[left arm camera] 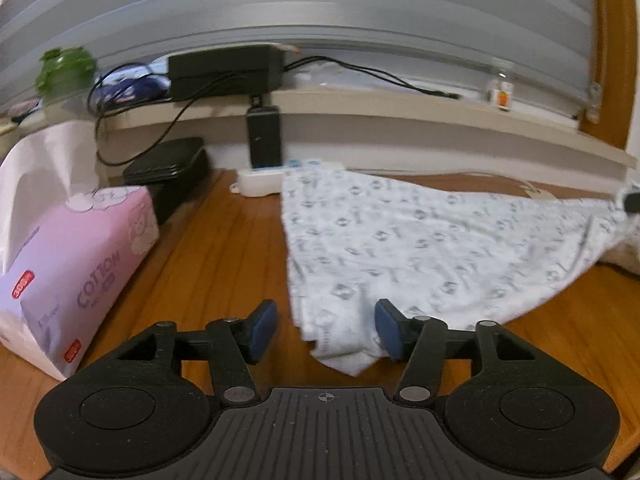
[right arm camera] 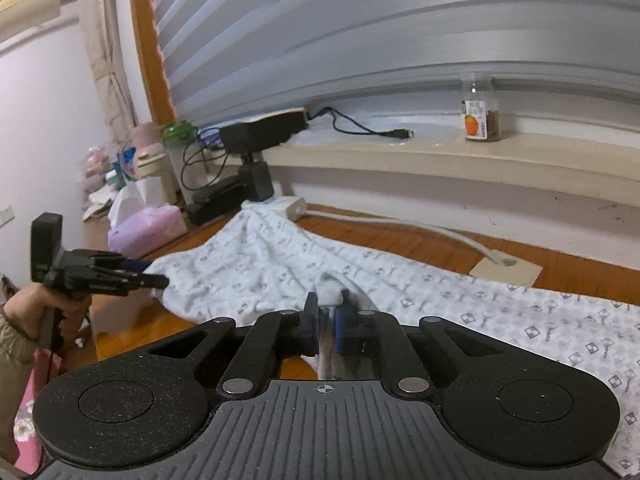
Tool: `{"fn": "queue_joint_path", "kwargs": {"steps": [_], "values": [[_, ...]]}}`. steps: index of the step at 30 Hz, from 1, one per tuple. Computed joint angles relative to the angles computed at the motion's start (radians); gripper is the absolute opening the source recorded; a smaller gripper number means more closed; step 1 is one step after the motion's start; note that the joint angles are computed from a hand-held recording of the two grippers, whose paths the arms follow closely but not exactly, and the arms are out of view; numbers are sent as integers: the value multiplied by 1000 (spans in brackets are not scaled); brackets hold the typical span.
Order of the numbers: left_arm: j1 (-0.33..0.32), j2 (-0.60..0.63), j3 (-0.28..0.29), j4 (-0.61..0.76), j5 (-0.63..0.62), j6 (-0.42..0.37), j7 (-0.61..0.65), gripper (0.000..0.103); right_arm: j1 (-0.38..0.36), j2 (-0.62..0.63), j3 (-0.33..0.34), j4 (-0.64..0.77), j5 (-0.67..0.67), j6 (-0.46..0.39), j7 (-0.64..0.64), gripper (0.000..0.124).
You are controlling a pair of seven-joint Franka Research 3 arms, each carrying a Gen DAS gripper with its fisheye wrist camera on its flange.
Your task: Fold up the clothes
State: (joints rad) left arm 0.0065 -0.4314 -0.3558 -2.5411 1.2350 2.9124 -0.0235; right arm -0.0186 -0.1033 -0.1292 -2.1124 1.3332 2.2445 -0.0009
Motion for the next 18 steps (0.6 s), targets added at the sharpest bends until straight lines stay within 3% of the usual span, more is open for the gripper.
{"fn": "queue_joint_path", "kwargs": {"steps": [4, 7, 9, 11, 13, 16, 18], "values": [[49, 16, 5, 3, 81, 88, -119, 63, -4, 0, -3, 5, -7, -22, 6, 7], [81, 52, 8, 43, 193, 150, -229, 24, -7, 1, -5, 6, -19, -43, 23, 7], [68, 51, 11, 62, 223, 101, -254, 15, -12, 1, -9, 9, -24, -66, 43, 6], [40, 17, 26, 62, 193, 31, -230, 13, -20, -8, -17, 10, -34, -101, 73, 6], [25, -15, 54, 64, 172, 23, -211, 14, -32, -31, -30, 4, -54, -163, 118, 6], [-37, -19, 75, 82, -11, -57, 43, 17, -44, -68, -50, -10, -84, -257, 162, 6], [-56, -11, 69, 95, -91, -92, 159, 24, -49, -81, -58, -20, -101, -291, 192, 6]]}}
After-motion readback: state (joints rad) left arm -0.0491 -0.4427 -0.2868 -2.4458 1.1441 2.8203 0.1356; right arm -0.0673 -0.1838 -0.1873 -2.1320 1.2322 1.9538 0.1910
